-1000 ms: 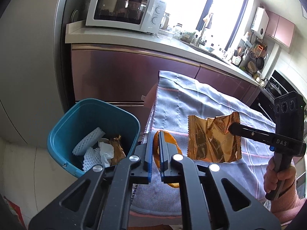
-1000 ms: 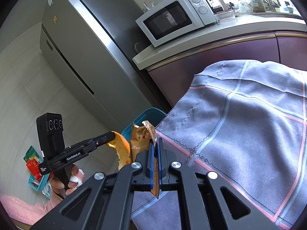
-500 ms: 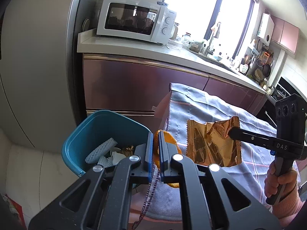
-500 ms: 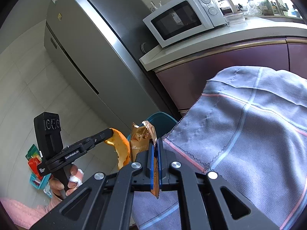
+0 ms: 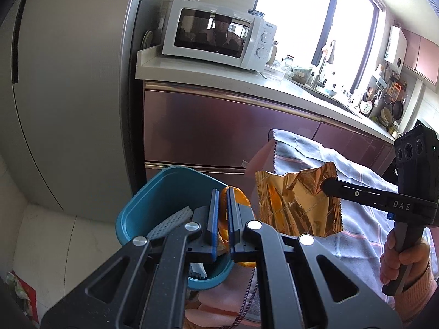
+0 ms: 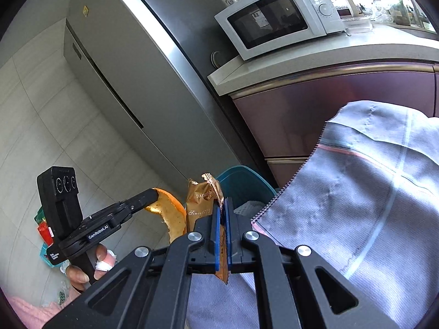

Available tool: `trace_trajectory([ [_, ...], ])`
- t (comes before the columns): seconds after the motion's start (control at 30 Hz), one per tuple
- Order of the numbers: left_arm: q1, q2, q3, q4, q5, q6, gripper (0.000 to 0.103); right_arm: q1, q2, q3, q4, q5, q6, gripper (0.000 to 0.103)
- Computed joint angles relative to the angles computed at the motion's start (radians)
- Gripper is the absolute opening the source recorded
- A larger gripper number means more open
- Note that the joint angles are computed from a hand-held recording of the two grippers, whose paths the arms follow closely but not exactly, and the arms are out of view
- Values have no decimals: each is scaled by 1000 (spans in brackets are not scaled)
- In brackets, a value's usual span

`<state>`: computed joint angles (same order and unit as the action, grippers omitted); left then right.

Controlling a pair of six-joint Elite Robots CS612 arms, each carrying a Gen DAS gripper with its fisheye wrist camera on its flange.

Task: Collect trash
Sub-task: 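Lift the orange peel and gold bag and carry both to the teal bin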

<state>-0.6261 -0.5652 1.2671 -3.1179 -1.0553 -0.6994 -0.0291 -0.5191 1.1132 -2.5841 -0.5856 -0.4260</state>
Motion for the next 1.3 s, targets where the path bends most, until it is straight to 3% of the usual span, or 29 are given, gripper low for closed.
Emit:
trace_trajectory([
  [1.3, 29, 39, -47, 53, -14, -57, 6, 51, 56, -108, 109, -106, 6, 2],
])
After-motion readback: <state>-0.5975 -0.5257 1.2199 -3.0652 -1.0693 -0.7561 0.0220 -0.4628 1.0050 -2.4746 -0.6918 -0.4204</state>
